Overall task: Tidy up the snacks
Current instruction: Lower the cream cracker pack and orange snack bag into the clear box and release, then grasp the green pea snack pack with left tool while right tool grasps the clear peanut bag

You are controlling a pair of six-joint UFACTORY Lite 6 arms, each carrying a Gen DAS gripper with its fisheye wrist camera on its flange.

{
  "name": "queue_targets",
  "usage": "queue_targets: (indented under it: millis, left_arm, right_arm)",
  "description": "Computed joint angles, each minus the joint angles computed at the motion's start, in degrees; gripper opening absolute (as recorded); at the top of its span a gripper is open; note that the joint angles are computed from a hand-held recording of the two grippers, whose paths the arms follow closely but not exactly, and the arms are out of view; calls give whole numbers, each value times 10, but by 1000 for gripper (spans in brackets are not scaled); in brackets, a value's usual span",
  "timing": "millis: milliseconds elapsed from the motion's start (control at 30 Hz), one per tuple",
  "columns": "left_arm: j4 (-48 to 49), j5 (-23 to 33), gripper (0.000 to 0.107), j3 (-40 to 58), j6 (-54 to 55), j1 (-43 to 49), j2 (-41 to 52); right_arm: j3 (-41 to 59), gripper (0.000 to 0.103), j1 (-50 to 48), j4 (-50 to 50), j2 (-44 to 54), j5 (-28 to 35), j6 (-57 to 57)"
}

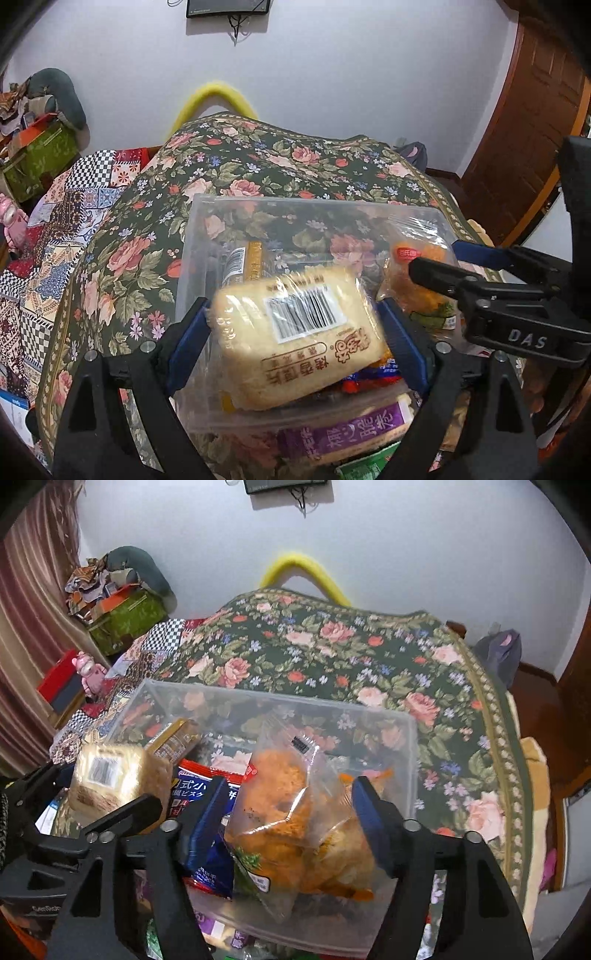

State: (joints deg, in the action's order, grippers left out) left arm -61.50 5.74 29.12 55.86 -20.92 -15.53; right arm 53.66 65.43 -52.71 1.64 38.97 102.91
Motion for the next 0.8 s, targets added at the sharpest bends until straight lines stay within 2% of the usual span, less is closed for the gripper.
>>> queue_targets:
  millis: [67, 133, 333, 467, 567, 700, 800]
  left_arm:
    - [25, 3, 91, -9, -25, 5, -26]
    - [99, 11, 91, -14, -101, 9, -52]
    - [300, 64, 91, -51, -297, 14, -162]
    - [389, 104, 91, -93, -382, -2, -241]
    - [482, 130, 91, -132, -476, -38, -303]
    - [632, 164, 91, -186, -655, -121, -375]
    - [686, 189, 91, -226, -742, -182, -418]
  right_arm:
    - [-1, 68, 13, -4, -12, 17, -2]
    - [-2, 68, 31, -7, -26, 43, 0]
    - [-23, 71, 126, -19, -82, 145, 36]
    - [-54, 71, 196, -17, -116, 192, 84]
    - [-79, 71, 241, -9, -130, 209, 125]
    - [-101, 71, 290, 1, -122, 213, 184]
    - [-126, 71, 316, -2, -114, 184, 243]
